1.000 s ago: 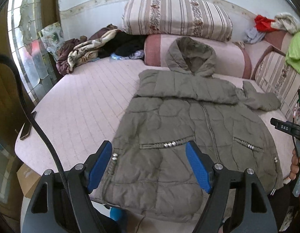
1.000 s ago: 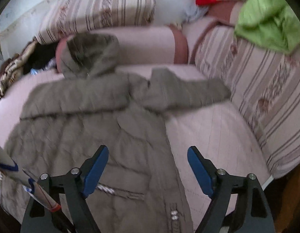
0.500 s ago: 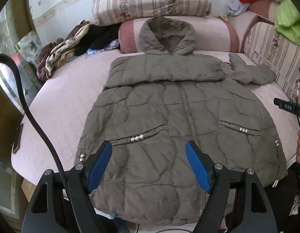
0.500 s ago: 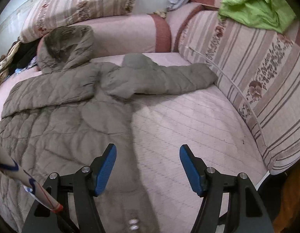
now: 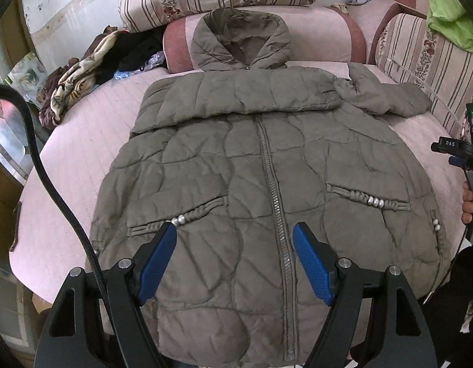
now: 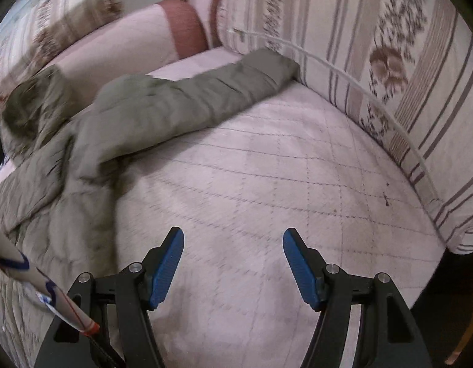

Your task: Fold large clothes

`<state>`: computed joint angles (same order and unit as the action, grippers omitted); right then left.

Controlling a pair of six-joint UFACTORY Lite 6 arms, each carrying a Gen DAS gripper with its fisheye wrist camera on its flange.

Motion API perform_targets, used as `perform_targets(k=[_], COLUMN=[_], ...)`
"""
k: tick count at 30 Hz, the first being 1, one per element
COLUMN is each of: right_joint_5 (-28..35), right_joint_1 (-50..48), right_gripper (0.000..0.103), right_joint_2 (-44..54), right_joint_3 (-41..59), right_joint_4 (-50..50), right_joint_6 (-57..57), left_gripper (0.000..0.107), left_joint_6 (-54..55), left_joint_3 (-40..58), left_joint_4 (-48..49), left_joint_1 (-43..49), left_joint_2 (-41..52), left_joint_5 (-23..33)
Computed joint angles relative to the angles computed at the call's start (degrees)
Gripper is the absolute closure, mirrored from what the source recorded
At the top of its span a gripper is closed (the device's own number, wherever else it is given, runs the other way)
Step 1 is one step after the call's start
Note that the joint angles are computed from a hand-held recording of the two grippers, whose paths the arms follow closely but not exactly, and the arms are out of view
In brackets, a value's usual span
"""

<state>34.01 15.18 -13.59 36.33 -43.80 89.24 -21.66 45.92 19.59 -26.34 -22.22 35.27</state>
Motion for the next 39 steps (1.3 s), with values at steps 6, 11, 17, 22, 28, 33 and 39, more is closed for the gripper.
perform_targets(k=[6,11,17,22,28,33,39], right_joint_5=[-20.8,-27.8,-23.9,-15.6,-8.0,-3.2,11.8], right_joint_1=[-26.4,-36.0,-40.6,-39.6,-36.9,-28.3,-9.7], right_gripper=[0.031,0.031,0.029,0.034,0.097,0.098,0.098], right_joint_2=[5.9,18.8,37.8,49.8,48.8,34.0,34.1], right_joint_3=[0.8,11.3,34.0,51.9,59.6,56.4,76.4], right_joint_4=[22.7,52.7,63.8,34.6,29.0,19.6,17.0], right_joint_6=[-31.1,-60.7,-70.5,-42.1,-37.9,-34.3,-36.7], left_gripper=[0.030,0.030,0.030,0.030,0.030,0.030,0.030], left_joint_6=[-3.1,-5.1,-8.3,-8.9,-7.0,0.7,15.7], left_joint_3=[1.6,4.3,6.9,7.7,7.6,4.9,0.8], left_joint_4=[3.6,5.5,9.7,11.1,10.6,4.7,-7.1], left_joint_1=[-0.5,1.1,1.8,3.9,7.2,11.8,21.3], left_joint_2=[3.9,8.6,13.3,14.0,13.7,9.5,2.6], left_joint_5=[-0.8,-1.8,-1.1,-1.0,-2.2,-5.1,-7.5])
